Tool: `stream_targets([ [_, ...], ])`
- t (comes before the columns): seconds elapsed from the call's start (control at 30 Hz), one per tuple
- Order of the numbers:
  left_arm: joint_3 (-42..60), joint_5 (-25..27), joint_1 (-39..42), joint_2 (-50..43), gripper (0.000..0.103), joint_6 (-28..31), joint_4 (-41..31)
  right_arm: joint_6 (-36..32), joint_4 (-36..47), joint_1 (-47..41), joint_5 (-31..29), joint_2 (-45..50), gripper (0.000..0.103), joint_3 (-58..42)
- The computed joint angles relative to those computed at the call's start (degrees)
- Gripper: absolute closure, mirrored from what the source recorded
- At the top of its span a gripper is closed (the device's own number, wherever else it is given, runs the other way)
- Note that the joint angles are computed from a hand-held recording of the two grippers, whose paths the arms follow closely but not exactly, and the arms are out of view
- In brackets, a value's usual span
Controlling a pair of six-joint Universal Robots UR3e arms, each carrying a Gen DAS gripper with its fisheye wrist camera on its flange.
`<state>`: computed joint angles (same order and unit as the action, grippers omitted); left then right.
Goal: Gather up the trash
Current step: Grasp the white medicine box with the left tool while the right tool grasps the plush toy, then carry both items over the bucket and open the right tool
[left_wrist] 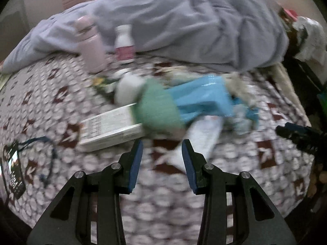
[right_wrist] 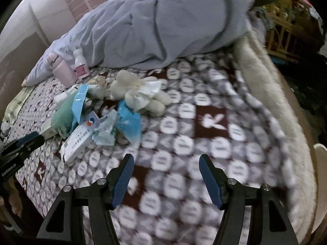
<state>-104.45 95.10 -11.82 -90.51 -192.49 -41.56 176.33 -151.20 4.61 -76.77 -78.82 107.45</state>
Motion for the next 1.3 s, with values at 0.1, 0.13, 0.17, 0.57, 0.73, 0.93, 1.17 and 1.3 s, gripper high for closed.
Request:
stream_targets([
  [0.1, -2.0, -1.17, 3.53, 1.32, 0.065, 0.34, -0.2, 0.96, 0.12, 1.9, -0.71, 3.44, 0.039, -3.96],
  [0.13, -2.6, -2.02, 4.95, 1.65, 0.065, 0.64, -0.23, 1.34, 0.13, 2.5, -1.27, 4.88, 0.039, -5.88],
  [0.17, -3.06, -3.0, 6.2, 2.03, 0.065, 0.85, -0.27, 1.66, 0.2, 2.89, -2.01, 5.9, 0.039, -7.5],
  [0.57, -1.05, -19.04, 8.52, -0.34, 0.065, 7.32, -1.62, -7.34, 16.22, 6.18, -5.51, 30.17, 0.033, -45.13],
  [0.73, 4.59, -19.6, 3.83, -8.23, 0.059, 8.03, -0.51, -6.19, 17.97, 3.32, 2.73, 32.36, 0.051, -46.75],
  [0.93, 15.1, -10.97, -3.25, -19.43, 0.056, 8.64, 0.29, -5.27, 9.57, 0.44, 5.37, 23.38, 0.068, -33.38],
  [1.17, 24.34, -5.44, -6.31, -27.17, 0.05, 9.6, -4.34, -3.48, 3.11, -4.27, 7.19, 11.95, 0.068, -19.18],
  [1.3, 21.34, -8.87, -5.28, -23.85, 0.054, 7.72, -4.62, -3.23, -0.01, -7.32, 9.65, 5.07, 0.068, -10.38],
])
